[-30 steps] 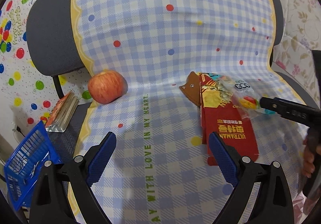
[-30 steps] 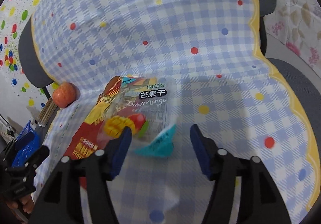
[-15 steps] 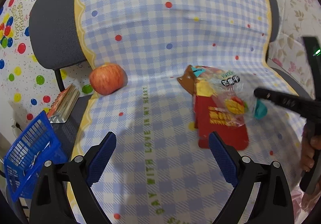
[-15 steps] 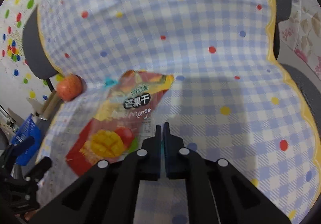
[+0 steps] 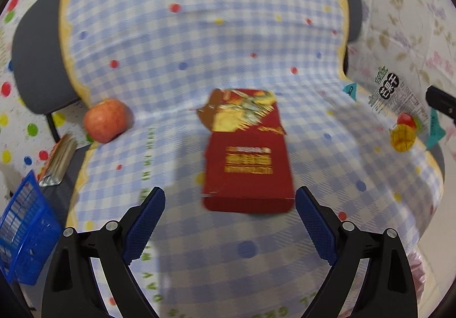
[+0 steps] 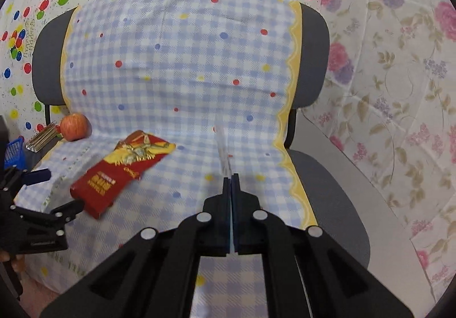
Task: Collect trash
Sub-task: 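Grasp the red box with the left tool while the right tool grasps the mango snack bag, then carry the red box and snack bag over the pink bin and open both tools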
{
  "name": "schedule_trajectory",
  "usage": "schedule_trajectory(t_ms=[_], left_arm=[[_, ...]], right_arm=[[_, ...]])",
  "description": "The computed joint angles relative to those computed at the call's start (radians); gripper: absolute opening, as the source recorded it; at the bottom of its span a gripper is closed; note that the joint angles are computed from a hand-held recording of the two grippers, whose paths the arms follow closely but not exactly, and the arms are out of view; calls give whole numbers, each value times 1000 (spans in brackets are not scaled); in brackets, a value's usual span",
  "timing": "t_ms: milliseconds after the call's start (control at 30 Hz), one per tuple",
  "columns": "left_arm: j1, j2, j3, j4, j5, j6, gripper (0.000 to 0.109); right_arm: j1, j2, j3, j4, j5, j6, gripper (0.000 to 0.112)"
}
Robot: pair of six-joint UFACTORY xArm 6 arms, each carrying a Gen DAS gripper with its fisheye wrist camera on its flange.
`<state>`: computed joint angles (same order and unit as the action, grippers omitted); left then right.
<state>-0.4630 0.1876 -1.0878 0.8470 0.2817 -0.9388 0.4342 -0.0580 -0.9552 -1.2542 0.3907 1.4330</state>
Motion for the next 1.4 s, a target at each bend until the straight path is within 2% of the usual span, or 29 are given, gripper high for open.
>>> schedule_trajectory(t_ms=[133,267,300,367,400,500,700,867,1100,1400], left_arm=[[-33,68,-69,-28,67,52,92],[-20,98,-90,-101,55,105,92],[-17,100,-91,-120,50,121,90],[-15,96,-82,-146,34,147,79],[-15,89,-77,-144,35,143,79],[-14,66,-53,-101,25,107,79],[35,-82,41,79,-76,-99,78],[49,-196,96,119,-110,-126,78],[-16,-322,192,194,-125,-180,78],[-138,-419,286,277,-114,-285,78]], right_arm=[[-22,-5,21,16,-49,23,1],[-30,-18,37,12,-89,41,1],[-32,-23,42,10,-95,45,1],[-33,-26,47,6,-101,52,1],[-32,-26,48,6,-103,56,1],[-28,-34,57,1,-106,70,1],[-21,-71,81,-38,-114,121,1],[-19,-115,100,-72,-136,171,1],[-9,-189,160,-41,-160,172,1],[55,-394,334,19,-68,169,1]])
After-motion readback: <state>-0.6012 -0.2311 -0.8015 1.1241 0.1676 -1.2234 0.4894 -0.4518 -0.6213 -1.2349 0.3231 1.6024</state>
